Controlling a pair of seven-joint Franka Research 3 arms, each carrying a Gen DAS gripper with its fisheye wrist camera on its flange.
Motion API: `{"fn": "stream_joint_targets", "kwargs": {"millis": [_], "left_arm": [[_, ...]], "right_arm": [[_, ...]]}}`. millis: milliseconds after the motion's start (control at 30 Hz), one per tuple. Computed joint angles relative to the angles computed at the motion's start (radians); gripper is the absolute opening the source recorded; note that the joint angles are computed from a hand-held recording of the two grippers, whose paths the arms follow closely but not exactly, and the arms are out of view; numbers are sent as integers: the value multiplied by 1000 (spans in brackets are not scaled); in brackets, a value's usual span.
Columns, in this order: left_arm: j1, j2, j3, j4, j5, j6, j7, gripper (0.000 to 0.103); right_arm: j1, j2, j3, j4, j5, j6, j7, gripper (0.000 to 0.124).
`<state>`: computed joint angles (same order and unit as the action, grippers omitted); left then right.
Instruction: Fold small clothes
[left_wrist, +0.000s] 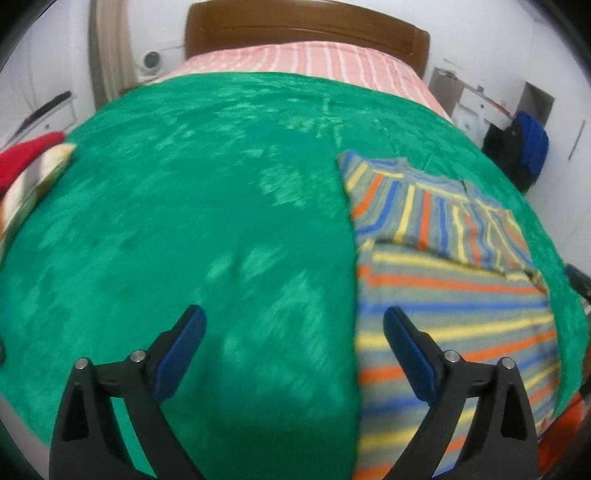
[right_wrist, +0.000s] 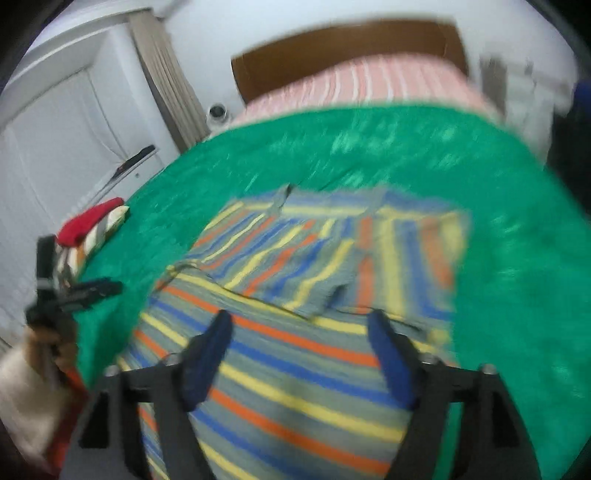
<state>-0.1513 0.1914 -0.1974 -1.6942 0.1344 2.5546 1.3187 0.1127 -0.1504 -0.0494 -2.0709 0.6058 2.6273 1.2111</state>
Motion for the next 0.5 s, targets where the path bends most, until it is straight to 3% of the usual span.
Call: {"fn": "stream_joint_targets", "kwargs": {"millis": [100, 200, 300, 433, 500], "left_arm": [[10, -57, 10, -120, -1, 62, -32, 97], [17, -61, 20, -191, 6, 114, -80, 97], [3, -76, 45, -262, 153, 217, -183, 98], [-3, -61, 45, -251, 243, 216, -225, 103], [-2, -56, 45, -249, 259, 218, -238, 103]], "right_arm": [[-51, -125, 23, -179, -143, 126, 82, 79], [-169, -201, 85, -319, -338, 221, 262, 79], [-237, -249, 97, -402, -417, 268, 372, 79], [-287, -251, 104, -470, -448, 301, 493, 80], [-250, -210, 64, -456, -421, 260, 498, 81]]}}
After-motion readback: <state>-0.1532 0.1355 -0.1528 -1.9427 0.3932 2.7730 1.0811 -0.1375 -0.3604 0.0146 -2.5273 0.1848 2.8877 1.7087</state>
